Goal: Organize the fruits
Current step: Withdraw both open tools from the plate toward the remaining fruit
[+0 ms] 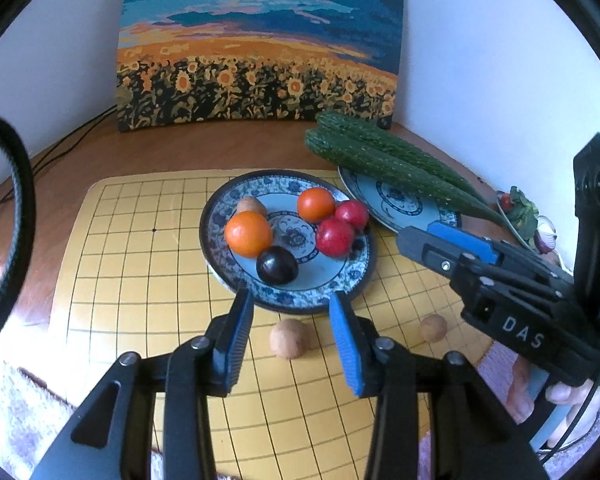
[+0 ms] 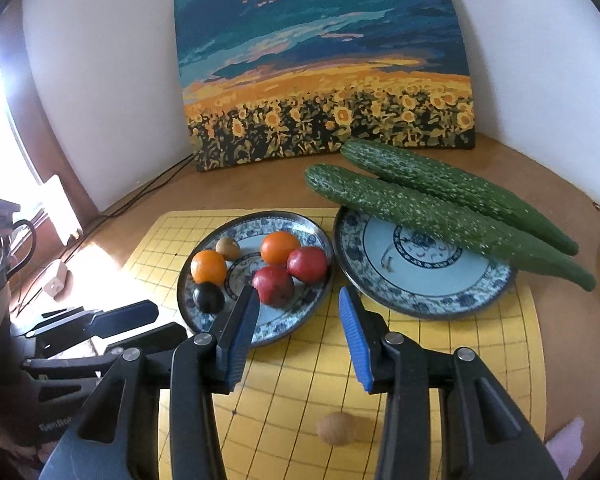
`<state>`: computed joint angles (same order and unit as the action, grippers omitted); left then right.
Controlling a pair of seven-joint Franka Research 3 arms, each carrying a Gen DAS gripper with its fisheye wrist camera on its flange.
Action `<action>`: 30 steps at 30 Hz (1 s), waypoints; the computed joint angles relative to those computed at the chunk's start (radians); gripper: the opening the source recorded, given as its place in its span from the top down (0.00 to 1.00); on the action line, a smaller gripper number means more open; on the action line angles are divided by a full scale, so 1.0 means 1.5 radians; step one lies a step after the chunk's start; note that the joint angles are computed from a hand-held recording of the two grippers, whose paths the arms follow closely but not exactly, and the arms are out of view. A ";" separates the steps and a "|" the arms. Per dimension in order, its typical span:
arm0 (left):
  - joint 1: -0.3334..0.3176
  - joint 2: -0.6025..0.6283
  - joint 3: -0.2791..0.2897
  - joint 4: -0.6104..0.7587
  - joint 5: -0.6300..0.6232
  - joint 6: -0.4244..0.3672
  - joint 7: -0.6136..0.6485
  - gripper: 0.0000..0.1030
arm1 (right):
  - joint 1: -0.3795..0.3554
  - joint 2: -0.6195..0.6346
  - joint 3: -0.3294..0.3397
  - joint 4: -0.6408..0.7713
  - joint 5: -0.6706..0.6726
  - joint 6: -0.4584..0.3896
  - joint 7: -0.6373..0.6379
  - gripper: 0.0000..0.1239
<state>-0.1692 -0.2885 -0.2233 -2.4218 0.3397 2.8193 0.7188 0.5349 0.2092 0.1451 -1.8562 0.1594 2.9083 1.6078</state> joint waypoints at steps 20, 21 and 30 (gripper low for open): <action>0.000 -0.019 -0.021 -0.039 0.016 -0.001 -0.054 0.60 | 0.012 -0.086 -0.028 -0.140 -0.202 0.029 0.197 0.65; 0.003 -0.016 -0.025 -0.036 0.025 -0.003 -0.060 0.60 | 0.010 -0.089 -0.027 -0.146 -0.217 0.031 0.209 0.65; 0.007 0.003 -0.030 -0.022 0.072 -0.014 -0.097 0.60 | -0.008 -0.087 -0.015 -0.160 -0.235 0.028 0.226 0.65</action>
